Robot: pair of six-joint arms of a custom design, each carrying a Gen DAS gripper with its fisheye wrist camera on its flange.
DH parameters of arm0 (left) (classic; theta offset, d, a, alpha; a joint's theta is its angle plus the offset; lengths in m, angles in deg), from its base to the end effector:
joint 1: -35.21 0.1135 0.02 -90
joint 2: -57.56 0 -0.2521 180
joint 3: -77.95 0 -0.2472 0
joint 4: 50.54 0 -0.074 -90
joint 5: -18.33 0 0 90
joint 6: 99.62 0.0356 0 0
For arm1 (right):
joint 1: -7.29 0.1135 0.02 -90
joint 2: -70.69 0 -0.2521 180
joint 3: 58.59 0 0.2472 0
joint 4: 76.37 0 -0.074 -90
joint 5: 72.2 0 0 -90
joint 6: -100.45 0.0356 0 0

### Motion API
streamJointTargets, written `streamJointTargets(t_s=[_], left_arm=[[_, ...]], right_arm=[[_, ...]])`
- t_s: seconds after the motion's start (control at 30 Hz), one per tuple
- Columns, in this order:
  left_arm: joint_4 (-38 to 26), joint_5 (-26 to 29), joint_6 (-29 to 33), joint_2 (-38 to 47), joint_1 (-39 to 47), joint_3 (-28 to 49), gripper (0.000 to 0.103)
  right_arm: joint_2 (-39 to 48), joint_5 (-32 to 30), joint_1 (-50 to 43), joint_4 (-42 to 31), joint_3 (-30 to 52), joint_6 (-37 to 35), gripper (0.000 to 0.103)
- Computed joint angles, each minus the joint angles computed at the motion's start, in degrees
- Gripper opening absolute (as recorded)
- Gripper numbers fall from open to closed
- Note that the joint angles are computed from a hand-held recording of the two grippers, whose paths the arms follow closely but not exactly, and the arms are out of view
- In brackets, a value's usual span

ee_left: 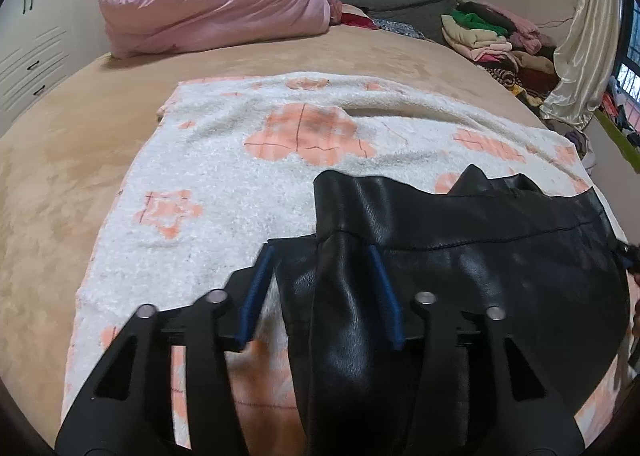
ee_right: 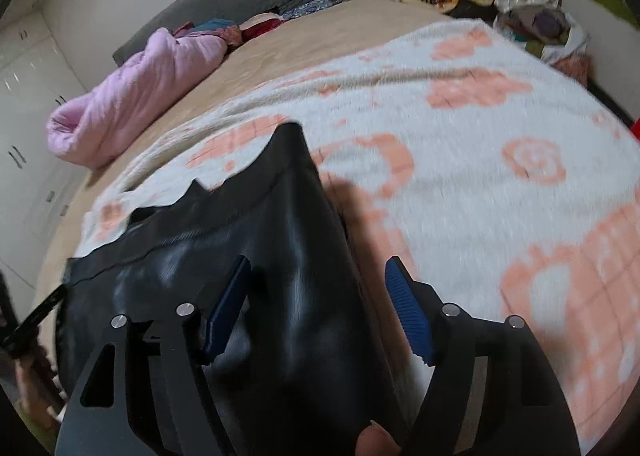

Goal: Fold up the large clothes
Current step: 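Open the right gripper on the folded jacket while the left gripper releases its edge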

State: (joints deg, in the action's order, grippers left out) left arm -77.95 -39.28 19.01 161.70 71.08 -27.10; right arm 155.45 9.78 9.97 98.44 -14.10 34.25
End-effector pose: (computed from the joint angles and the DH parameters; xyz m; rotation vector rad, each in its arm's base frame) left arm 0.2986 0.1924 0.1505 0.0561 2.3616 -0.2013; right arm 0.2617 0.0172 0.1269 0.3702 2.3597 0.3869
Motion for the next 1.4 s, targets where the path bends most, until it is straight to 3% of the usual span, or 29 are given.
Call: streamJointTargets(t_s=[0.07,0.13,0.2,0.4,0.5,0.67,0.7,0.73,0.77,1.0,1.1,1.2,1.3,1.4], left_arm=[[-1.84,1.58,0.6,-0.99,1.29,-0.08,0.066],[-2.86,2.53,1.2,-2.41,2.55,-0.66,0.069],[-6.34,5.18,2.55,-3.38,5.01,-0.24,0.08],[-19.35,10.52,8.77,-2.45,10.84,1.49,0.092],[-24.26,9.98,11.33,-0.13,12.4,2.03,0.092],[-28.83,8.16,14.49,2.96,12.53,1.85,0.09],[-29.76,8.33,15.11,3.33,12.61,1.99,0.084],[-31.57,8.8,16.06,4.14,12.61,2.72,0.07],[-32.29,8.94,16.58,4.08,12.72,2.71,0.064],[-28.94,7.34,17.95,-0.47,12.59,-1.22,0.064],[-28.06,7.12,18.49,-1.76,12.57,-2.14,0.066],[-26.22,6.84,18.92,-4.04,12.29,-3.69,0.069],[-25.25,7.14,19.4,-6.42,12.38,-5.21,0.072],[-24.45,7.63,19.55,-8.35,12.65,-6.3,0.075]], right_arm=[[-4.1,-4.13,-1.65,-0.12,-3.87,0.16,0.075],[-7.07,-8.01,-2.99,-1.44,-6.32,-0.41,0.076],[-10.83,-10.04,-3.7,-3.25,-8.94,-0.98,0.077],[-16.71,-12.76,-4.41,-7.19,-12.74,-2.29,0.077],[-15.77,-14.48,-4.85,-7.75,-13.29,-3.12,0.073],[-17.16,-16.9,-5.27,-7.31,-15.64,-2.94,0.048],[-18.95,-16.32,-4.65,-8.02,-16.44,-2.05,0.047],[-20.23,-15.69,-4.1,-8.9,-16.76,-1.4,0.045],[-23.22,-14.71,-3.05,-10.72,-17.43,-0.32,0.044],[-37.55,-2.53,7.0,-20.15,-19.98,6.44,0.046],[-42.1,6.25,12.64,-25.92,-18.36,9.09,0.062],[-49.22,20.69,23.7,-34.46,-15.68,12.7,0.065],[-49.53,29.52,33.92,-36.62,-13.06,15.7,0.066],[-43.11,37.02,44.69,-34.78,-9.69,18.26,0.066]])
